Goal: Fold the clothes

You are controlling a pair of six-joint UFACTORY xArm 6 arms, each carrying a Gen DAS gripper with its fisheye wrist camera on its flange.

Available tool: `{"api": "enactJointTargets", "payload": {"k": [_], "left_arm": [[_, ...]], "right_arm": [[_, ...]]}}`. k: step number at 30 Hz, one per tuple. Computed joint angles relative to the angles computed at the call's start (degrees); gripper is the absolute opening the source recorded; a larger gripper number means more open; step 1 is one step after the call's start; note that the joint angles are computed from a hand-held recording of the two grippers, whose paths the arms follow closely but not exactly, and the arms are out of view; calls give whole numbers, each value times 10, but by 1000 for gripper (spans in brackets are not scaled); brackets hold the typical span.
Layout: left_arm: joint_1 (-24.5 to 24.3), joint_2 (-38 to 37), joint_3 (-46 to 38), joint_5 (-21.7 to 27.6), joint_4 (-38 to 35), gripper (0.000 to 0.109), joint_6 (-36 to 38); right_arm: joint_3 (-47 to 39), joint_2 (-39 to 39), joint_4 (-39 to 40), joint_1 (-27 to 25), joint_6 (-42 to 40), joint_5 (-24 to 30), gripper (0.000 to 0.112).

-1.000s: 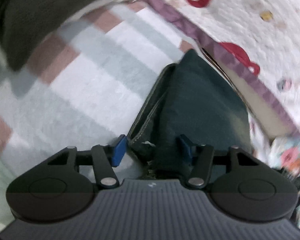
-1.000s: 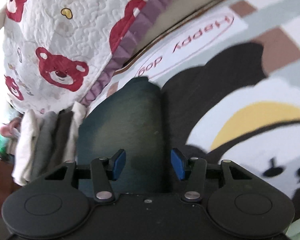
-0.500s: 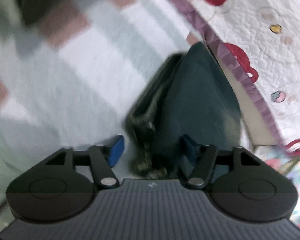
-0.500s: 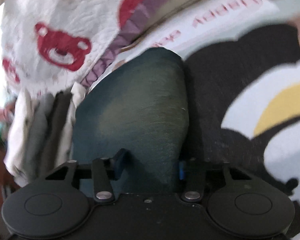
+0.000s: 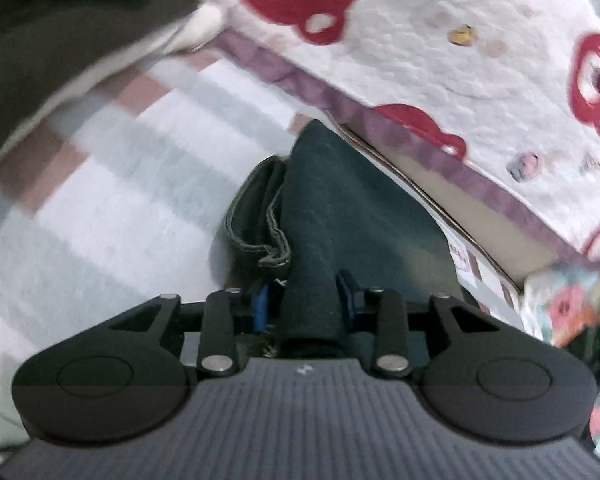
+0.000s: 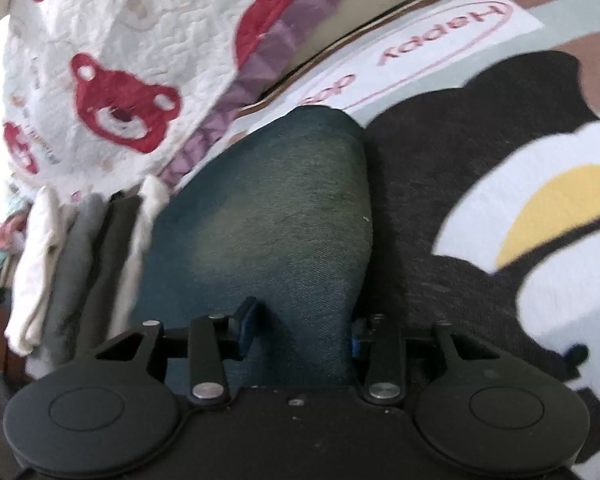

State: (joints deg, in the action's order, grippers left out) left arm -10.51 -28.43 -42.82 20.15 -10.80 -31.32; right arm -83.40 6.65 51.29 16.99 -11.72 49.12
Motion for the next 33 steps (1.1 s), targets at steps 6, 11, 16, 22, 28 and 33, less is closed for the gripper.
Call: {"api": "enactJointTargets", "payload": {"k": [6,11,16,22,28,33], "left_arm": [[-22,15,-34,50,209,29,-81],[-21,7,-21,9,117,28,1],[-29,27,-29,5,45,32,40],[-17,41,-35,45,-14,60,34],[-7,56,-32,34,-99,73,65],[-24,66,-63,44,11,36,78]], "right_arm": [[23,-28,-22,17,-60,-39,36],[20,-49,-111,46,-96,-91,29],[-1,-40,-92,17,-62,-53,29],[30,-49,-83,16,-47,-54,30],[9,-35,-82,6,-39,-22,33],[-30,4,-73,-14,16,29,50]]}}
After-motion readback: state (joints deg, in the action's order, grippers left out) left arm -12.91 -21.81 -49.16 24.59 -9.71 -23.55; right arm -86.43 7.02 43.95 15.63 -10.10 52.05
